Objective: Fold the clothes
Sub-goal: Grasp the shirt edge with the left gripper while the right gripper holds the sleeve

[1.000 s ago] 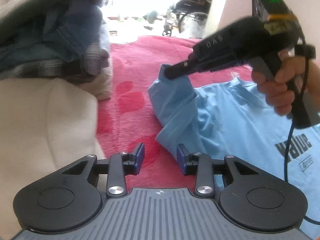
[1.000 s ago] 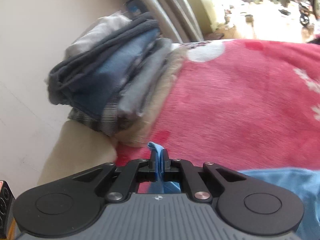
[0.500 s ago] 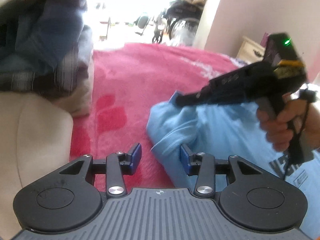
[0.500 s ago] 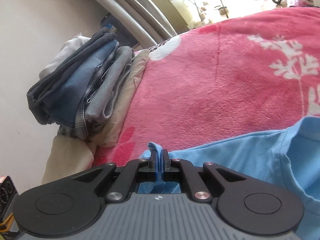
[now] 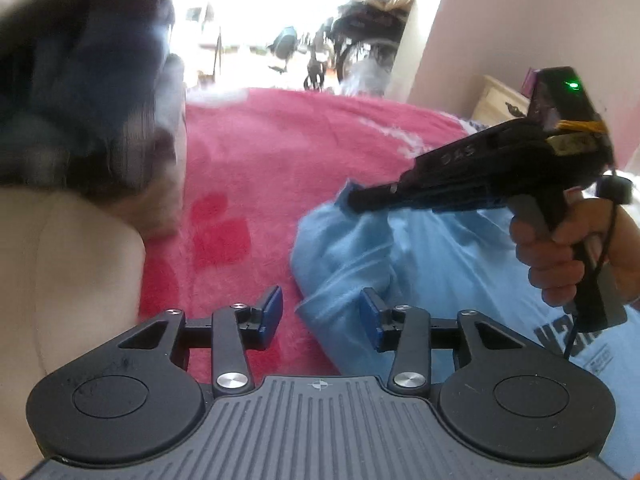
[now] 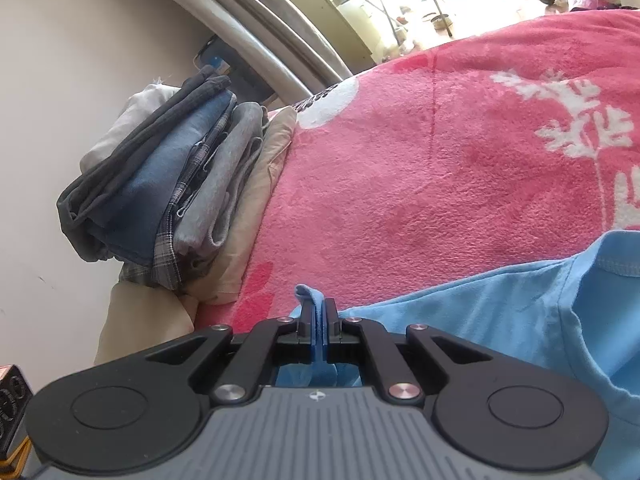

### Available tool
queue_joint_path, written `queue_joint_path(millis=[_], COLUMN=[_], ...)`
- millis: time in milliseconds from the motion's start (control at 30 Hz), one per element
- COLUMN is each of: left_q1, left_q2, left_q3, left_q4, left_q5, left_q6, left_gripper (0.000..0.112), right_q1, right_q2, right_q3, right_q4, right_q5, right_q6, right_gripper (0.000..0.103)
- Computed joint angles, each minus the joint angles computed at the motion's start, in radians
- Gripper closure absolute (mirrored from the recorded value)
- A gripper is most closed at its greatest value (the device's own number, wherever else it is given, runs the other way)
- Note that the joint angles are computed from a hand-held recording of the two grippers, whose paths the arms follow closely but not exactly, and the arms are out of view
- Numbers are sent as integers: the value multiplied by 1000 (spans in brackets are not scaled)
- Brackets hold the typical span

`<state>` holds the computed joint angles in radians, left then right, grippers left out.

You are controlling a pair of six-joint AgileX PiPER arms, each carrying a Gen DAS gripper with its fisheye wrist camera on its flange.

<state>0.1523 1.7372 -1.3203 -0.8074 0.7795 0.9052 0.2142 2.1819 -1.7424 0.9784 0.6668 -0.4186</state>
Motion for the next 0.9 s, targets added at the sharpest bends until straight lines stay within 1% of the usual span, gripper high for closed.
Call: queue_joint_path(millis=[67,100,133,167,233,267,333,467,600,700,800,900], left_q1=[8,12,17,22,32,36,32,43,65,66,75,76], left_q2=[51,65,66,60,36,20,-14,-85,-154,-190,-236,-291], left_q3=[-50,-56,-47,-36,-4,15,48,117,180,213,248,297], left_q4=[18,7,-19,-45,-98,-121,-129,-159,-196,-206,-185,-121], left_q5=[62,71,64,59,50,45,26,-9,-35,-76,-116,-164], left_q6=[-55,-67,-62,-51,-10,17,45,64,85,86,34,-48], left_gripper=[70,71,74,81,86,92,99,102,103,104,105,105], right_q1=[2,4,5,6,7,7,6,12,31,53,79,109], right_q2=[2,3,4,3,-1,-4,-10,-18,-7,13,41,81], right_q3=[-4,-6,-7,-6,-1,3,11,9,-29,-79,-140,-216], right_q4=[-4,-5,-7,-8,-8,-5,10,30,37,23,3,-21], right_q5=[0,0,0,-2,-7,-10,-14,-22,-26,-25,-22,-20], right_q6=[6,9,12,14,15,13,3,-4,10,40,79,131], right_gripper=[99,99,99,99,99,99,99,99,99,99,99,99])
